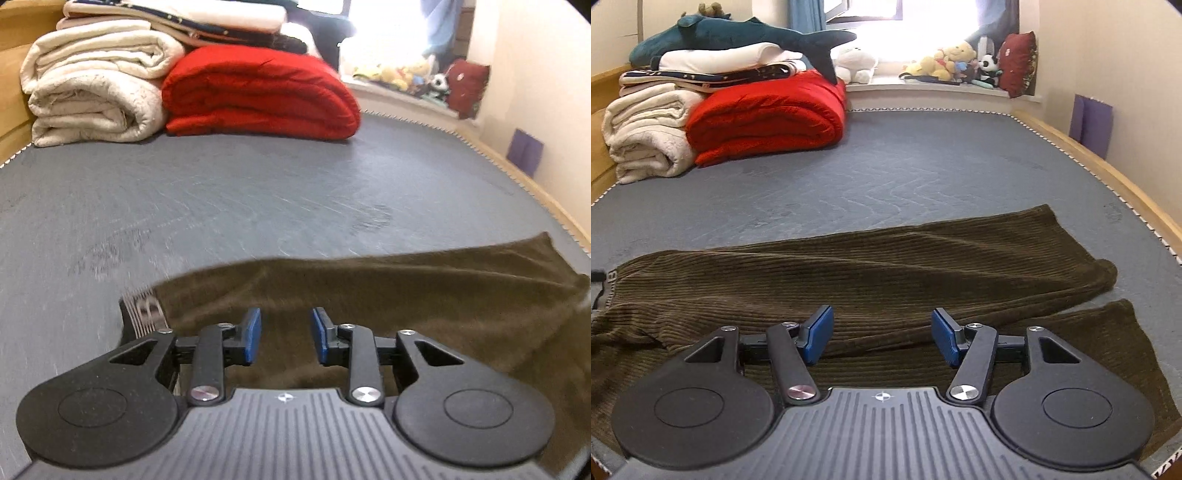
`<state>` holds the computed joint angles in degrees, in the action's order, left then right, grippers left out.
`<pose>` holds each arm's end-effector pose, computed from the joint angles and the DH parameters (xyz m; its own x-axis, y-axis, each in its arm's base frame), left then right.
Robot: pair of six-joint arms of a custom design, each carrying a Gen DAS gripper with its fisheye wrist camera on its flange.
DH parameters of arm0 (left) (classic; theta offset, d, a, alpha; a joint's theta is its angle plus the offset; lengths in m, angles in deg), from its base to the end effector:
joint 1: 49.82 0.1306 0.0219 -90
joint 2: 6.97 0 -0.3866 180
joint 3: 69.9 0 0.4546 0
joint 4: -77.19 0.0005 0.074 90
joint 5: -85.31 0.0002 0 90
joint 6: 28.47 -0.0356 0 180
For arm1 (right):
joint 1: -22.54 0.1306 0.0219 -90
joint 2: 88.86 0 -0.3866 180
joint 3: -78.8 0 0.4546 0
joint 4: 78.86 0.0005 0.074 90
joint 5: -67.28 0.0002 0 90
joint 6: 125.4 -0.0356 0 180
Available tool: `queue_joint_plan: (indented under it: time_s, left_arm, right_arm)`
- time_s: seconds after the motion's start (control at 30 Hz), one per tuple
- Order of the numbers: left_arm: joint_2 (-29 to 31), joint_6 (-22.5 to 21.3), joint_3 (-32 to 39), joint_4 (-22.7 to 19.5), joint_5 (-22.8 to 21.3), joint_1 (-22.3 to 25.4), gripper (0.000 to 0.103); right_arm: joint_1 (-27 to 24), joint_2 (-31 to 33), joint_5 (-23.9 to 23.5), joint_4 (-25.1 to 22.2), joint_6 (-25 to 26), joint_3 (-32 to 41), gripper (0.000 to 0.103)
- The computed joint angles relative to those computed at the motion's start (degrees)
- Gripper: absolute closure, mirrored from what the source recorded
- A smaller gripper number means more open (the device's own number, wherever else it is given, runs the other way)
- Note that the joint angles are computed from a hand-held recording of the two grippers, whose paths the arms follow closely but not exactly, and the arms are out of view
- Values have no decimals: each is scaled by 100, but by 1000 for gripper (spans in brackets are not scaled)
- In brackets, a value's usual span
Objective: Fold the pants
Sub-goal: 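Release the waistband and smooth the flattened pants with both grippers, then grasp the striped waistband edge with the left gripper and lift it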
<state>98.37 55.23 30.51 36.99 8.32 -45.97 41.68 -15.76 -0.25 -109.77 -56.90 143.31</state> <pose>0.6527 0.0354 0.3872 -0.6926 0.0605 -0.7187 0.1701 0.9821 -0.0812 0.4216 0.1314 0.3645 -0.5680 0.1613 -0.8070 0.1976 0.9787 0.0566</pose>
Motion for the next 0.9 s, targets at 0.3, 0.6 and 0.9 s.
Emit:
queue_joint_plan:
  time_s: [0.3, 0.6, 0.9]
  left_arm:
    - [2051, -220, 2617, -1147, -170, 222, 23]
    - [3271, -820, 4214, -2601, -95, 221, 20]
    - [3038, -1913, 3927, -2591, -356, 91, 91]
  right_arm:
    - [33, 66, 397, 307, 199, -53, 37]
    - [-87, 68, 92, 513, 214, -81, 37]
    - [-23, 301, -4, 377, 440, 131, 38]
